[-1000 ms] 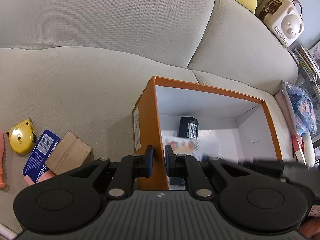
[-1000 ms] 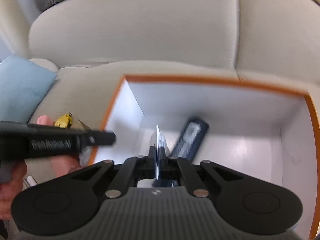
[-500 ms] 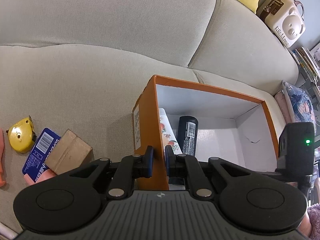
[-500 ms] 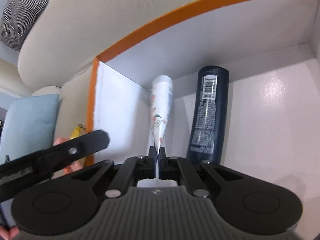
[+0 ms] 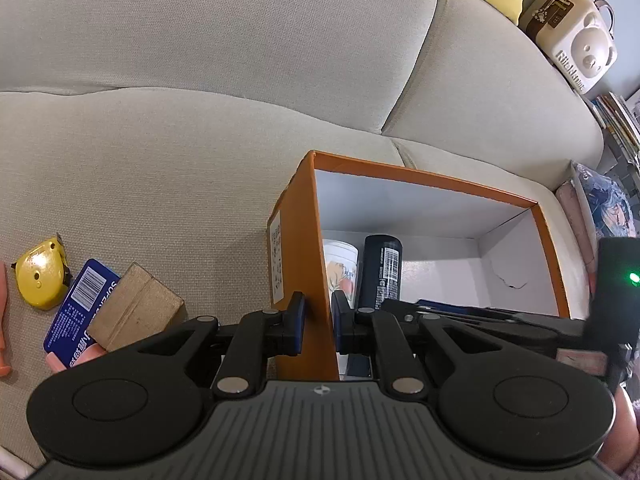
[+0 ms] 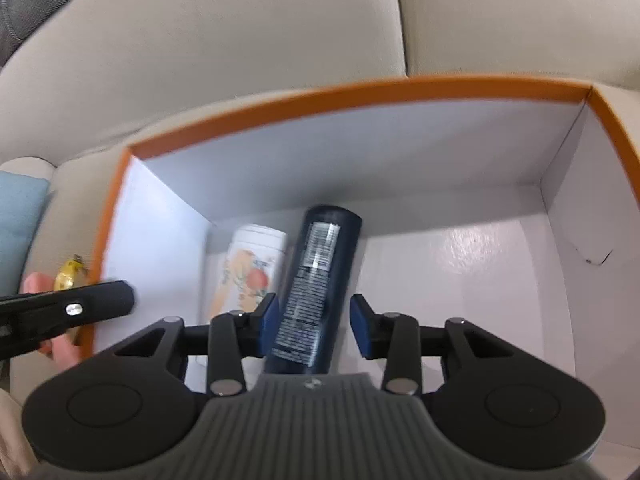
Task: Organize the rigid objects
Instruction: 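Lower the white tube into the box with the left gripper while the right lowers the navy bottle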
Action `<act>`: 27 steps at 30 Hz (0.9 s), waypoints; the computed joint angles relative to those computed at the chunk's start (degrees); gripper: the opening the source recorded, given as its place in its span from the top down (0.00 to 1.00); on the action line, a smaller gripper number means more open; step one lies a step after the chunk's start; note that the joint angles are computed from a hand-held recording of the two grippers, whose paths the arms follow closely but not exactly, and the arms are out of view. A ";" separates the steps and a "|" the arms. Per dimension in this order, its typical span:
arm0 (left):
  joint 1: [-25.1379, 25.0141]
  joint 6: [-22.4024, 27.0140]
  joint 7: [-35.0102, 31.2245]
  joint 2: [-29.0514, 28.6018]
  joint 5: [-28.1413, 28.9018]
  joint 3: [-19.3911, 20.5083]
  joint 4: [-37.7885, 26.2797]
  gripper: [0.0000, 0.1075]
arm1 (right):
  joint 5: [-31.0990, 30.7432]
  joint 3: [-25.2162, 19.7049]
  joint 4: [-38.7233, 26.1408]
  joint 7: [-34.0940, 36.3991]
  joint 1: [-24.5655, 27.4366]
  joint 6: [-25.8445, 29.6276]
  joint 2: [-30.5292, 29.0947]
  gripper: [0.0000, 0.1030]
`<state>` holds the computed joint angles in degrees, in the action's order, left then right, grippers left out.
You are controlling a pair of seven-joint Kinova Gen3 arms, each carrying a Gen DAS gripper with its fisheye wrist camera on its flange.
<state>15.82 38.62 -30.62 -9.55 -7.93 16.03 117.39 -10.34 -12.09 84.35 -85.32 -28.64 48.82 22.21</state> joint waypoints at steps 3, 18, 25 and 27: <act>0.04 -0.15 -0.38 -0.14 0.42 -0.31 0.13 0.86 | -2.46 -0.96 -3.52 3.00 2.21 3.54 3.08 0.61; 0.21 -0.31 0.67 0.27 -0.05 -0.14 -0.11 0.86 | -0.54 -0.20 -8.72 9.39 -0.76 6.99 5.28 0.77; -0.26 -0.84 0.91 -0.09 0.09 0.23 0.33 0.85 | 0.78 0.17 -7.53 10.63 -0.62 10.36 3.27 0.56; -0.21 -0.81 1.08 0.07 0.00 0.24 0.21 0.86 | 0.51 0.17 -8.14 10.17 -0.45 12.52 3.83 0.65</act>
<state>15.61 37.81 -29.54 -9.47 -7.93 16.27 117.60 -9.83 -11.92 76.21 -75.15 -29.09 61.33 26.05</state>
